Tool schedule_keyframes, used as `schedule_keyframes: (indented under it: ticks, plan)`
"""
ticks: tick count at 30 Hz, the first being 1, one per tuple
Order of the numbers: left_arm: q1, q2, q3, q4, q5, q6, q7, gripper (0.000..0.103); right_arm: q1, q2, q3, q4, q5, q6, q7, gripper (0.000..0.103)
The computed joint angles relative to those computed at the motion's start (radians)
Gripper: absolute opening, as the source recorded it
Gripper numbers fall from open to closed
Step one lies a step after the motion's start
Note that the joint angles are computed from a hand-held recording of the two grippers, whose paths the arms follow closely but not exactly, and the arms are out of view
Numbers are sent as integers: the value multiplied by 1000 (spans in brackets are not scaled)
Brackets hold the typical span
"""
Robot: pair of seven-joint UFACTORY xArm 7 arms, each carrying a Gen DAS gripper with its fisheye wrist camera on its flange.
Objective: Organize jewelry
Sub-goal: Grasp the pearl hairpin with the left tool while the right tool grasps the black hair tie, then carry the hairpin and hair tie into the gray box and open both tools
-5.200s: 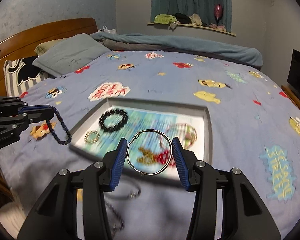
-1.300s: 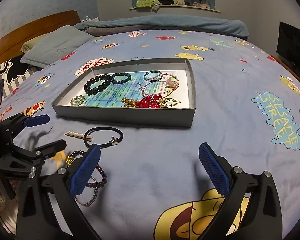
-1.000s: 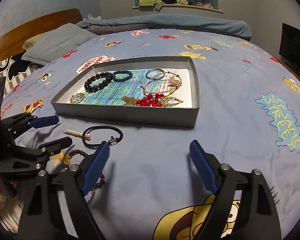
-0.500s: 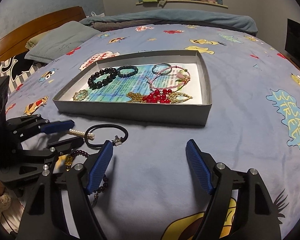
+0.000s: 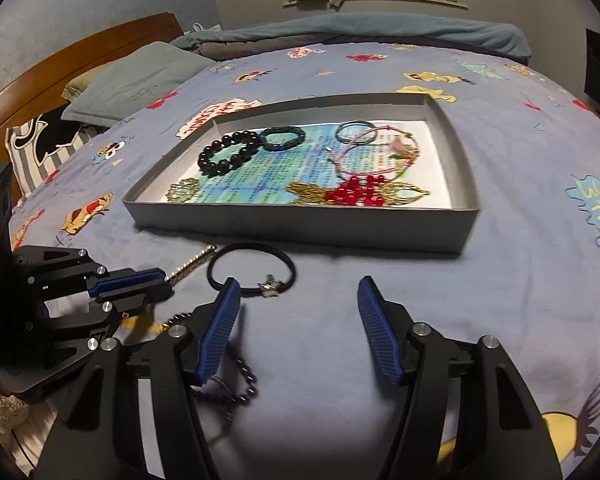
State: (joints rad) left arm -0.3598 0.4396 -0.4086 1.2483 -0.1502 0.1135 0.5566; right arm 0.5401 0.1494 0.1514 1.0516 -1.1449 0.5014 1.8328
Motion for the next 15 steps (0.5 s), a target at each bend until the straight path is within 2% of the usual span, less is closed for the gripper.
schedule_keyframes:
  ticks: [4,7,12,15]
  plan:
    - [-18,-10,41,-8,16,-6,-34,8,3,24,-5,24,5,4,-11,48]
    - [27,-10,4,-8,-9,2,-20,8,7,38,-13,39,8,4,-15,43]
    - [14,-10,22,-11,2,-1,-24,8,17,74,-23,71,45,18,-59,34]
    - [15,-7,20,-10,7,0,-21,8,24,83,-32,78,66,9,-88,21]
